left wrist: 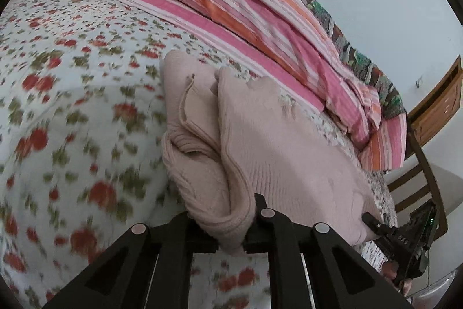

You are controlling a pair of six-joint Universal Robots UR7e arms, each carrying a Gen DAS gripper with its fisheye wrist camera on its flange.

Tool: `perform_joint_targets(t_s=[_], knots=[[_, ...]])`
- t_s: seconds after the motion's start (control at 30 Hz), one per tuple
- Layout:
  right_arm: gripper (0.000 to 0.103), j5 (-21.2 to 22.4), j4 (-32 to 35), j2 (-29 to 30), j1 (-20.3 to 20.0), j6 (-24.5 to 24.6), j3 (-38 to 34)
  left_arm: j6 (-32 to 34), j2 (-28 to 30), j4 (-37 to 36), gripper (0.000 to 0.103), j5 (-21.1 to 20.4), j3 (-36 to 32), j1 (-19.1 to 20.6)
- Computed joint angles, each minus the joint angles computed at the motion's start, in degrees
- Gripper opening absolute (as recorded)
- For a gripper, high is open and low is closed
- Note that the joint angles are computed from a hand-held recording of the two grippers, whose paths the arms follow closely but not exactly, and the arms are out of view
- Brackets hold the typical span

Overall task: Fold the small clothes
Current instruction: 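Grasp the folded sweater edge with both tools and fold it over again, then open both tools and move them back over the folded sweater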

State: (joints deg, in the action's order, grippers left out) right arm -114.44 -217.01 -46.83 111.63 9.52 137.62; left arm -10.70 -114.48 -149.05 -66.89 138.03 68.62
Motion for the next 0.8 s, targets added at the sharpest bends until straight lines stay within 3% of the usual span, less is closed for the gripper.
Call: perform_joint_targets(t_s=[0.1, 0.17, 0.27, 0.53, 0.8], knots=[[0.025, -3.11, -0.59, -0.11, 1.64, 1.3, 1.39, -4.36, -2.47, 5.19, 0.023, 1.84, 0.17, -1.17], [0.038, -3.14, -2.3, -0.79, 2.65, -0.22, 3.15, -6.29, -4.43, 8.38, 0.041, 3.26, 0.32, -2.5], [0.04, -4.51, -4.88, -1.58, 4.74, -1.67, 5.15, -7.78, -9.76, 11.82, 0.052, 7.52, 2.12, -6.91], [0.04, -7.44, -7.32, -2.78, 8.47, -1.61, 7.13, -14.76, -21.29, 25.47, 0.059, 16.42, 3.57, -18.96], [0.04, -7.78, -6.93, -1.67, 10.86, -0.22, 7.15, -21.07, -27.33, 35.89, 0.059, 20.34, 2.75, -24.91]])
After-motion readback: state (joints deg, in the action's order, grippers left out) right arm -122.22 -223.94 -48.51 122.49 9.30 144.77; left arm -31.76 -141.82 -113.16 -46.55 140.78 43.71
